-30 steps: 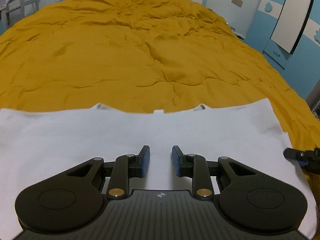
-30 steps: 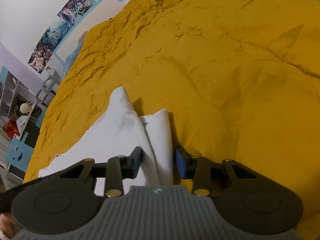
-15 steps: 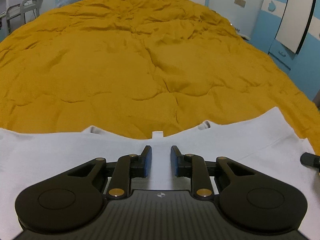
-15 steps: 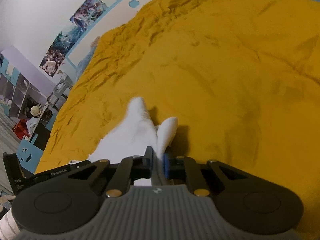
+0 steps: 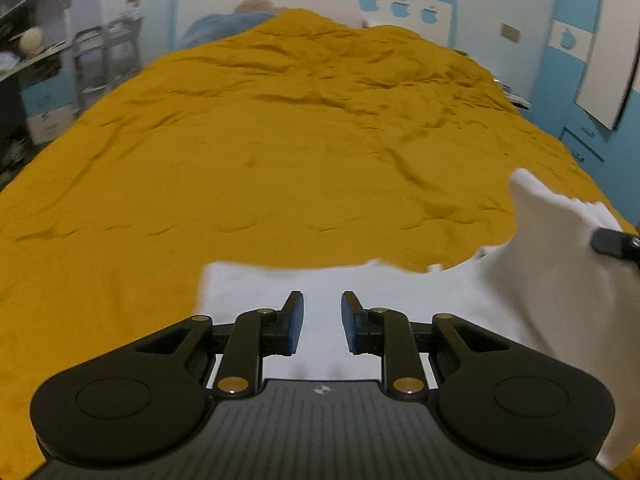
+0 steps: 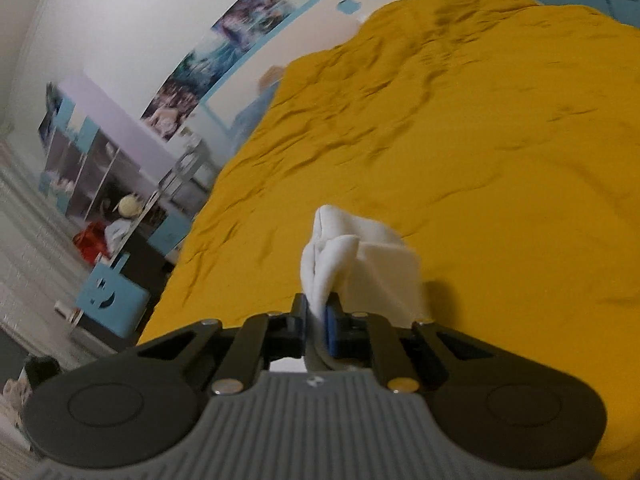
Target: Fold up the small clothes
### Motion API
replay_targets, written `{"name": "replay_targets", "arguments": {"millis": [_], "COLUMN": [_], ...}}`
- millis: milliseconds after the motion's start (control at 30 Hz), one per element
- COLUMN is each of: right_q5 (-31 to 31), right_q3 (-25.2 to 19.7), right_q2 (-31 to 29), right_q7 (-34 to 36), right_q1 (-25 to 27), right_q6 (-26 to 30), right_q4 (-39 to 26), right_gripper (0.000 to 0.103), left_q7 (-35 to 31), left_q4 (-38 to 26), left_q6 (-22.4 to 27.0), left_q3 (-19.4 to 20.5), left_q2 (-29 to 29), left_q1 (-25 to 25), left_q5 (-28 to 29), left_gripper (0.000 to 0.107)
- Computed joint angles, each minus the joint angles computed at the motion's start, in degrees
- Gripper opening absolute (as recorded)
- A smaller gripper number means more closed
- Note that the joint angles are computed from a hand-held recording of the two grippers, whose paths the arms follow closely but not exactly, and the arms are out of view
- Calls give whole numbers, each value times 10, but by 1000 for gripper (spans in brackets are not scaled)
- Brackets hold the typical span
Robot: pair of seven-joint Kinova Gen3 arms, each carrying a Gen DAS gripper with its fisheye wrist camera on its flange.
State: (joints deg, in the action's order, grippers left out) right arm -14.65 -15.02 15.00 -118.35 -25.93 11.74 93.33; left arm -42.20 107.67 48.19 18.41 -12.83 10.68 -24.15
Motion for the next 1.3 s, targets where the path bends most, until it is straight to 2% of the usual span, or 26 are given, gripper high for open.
{"name": "replay_targets", "arguments": {"millis": [67,200,333,400,567,733,900,1033,1100,1200,1300], "right_q5": [39,127,219,241,293,286,275,237,237,234,252], "right_q3": [25,78,140,154,158,127,103,122,127,136,141], "right_q2": [20,57,107,135,194,258,295,346,366,352,294], "right_q7": [-47,-140,-229,-248,-280,-229,-187,-140,-111,-89,-83], "right_q1": [-53,-159,-265,-295,-334,-332,-327,-335,-342,-353,-371], "right_q6": [25,75,155,181,227,318,358,451,494,507,471], "right_q4": [-45,-136,-238,-283,-367,-471,-521,-623,-671,-669,-595], "right_gripper": [4,4,4,4,4,4,4,5,6,11,15], "left_q7": [-38,-83,-129,-151,-214,-272,-298,-310,-303,-299,-300], "left_q4": [9,47,92,114,157,185,196,197,191,183,174], "left_q6": [13,8,-23,-43,-89,-122,-133,-125,-113,-87,-57], "left_q3": [-38,-83,-135,-159,-209,-238,-229,-222,-211,-209,-214], "left_q2": [-30,-77,-101,-108,-114,-113,-110,-114,-120,-148,-187], "left_q1": [2,-23,-42,-50,-60,-73,-104,-119,-129,-128,-121], "left_q5": [39,83,136,162,226,284,310,318,317,322,331], "left_gripper": [28,28,27,27,27,27,27,27,27,27,28]}}
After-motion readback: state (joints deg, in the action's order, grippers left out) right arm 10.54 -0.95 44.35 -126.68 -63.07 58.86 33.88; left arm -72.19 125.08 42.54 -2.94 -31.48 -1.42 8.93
